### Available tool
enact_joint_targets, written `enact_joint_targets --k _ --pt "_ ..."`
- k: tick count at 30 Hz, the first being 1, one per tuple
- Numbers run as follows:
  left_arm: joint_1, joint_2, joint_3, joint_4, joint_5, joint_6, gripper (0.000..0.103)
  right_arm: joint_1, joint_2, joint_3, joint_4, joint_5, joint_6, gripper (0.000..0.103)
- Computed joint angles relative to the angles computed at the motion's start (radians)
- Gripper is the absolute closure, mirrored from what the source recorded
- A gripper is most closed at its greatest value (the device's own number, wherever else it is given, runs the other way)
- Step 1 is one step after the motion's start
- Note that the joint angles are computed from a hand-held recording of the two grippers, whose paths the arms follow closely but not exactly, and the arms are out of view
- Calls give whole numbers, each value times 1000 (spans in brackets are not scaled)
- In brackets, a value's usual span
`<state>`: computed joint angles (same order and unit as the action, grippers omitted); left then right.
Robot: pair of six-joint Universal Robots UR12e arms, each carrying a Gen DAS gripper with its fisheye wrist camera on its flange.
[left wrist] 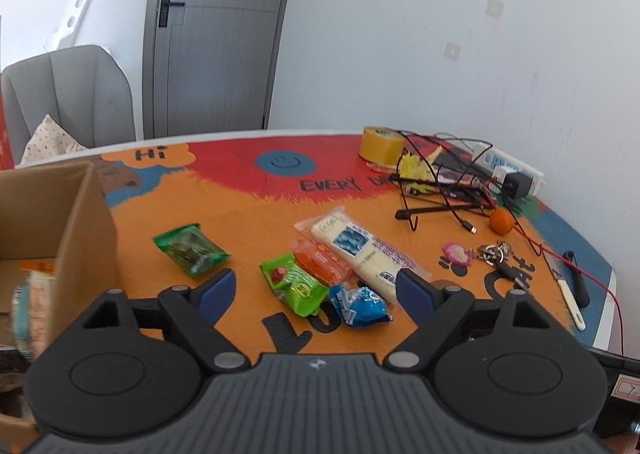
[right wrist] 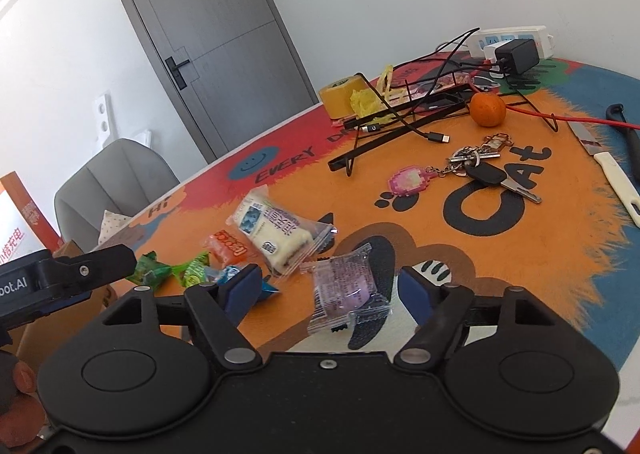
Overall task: Organize snacks
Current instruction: 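Grasp the purple-wrapped pastry with the right tool while the left grasps the blue candy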
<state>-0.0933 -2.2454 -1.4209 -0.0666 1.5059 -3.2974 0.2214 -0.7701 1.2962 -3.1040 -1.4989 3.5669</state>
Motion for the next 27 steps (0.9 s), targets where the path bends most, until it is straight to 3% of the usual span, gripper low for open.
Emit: enact_joint_targets --k 7,10,15,27 --pt "-10 -37 49 -49 -3 10 22 -2 32 -44 42 4 -40 33" --pt "-13 -49 65 -68 -11 12 30 2 39 -50 36 -6 -107 34" --pt "-19 -65 88 -95 -15 19 33 -3 34 -37 25 -4 -131 65" --pt "-32 -101 138 -139 -10 48 35 -18 23 -7 -1 5 -92 66"
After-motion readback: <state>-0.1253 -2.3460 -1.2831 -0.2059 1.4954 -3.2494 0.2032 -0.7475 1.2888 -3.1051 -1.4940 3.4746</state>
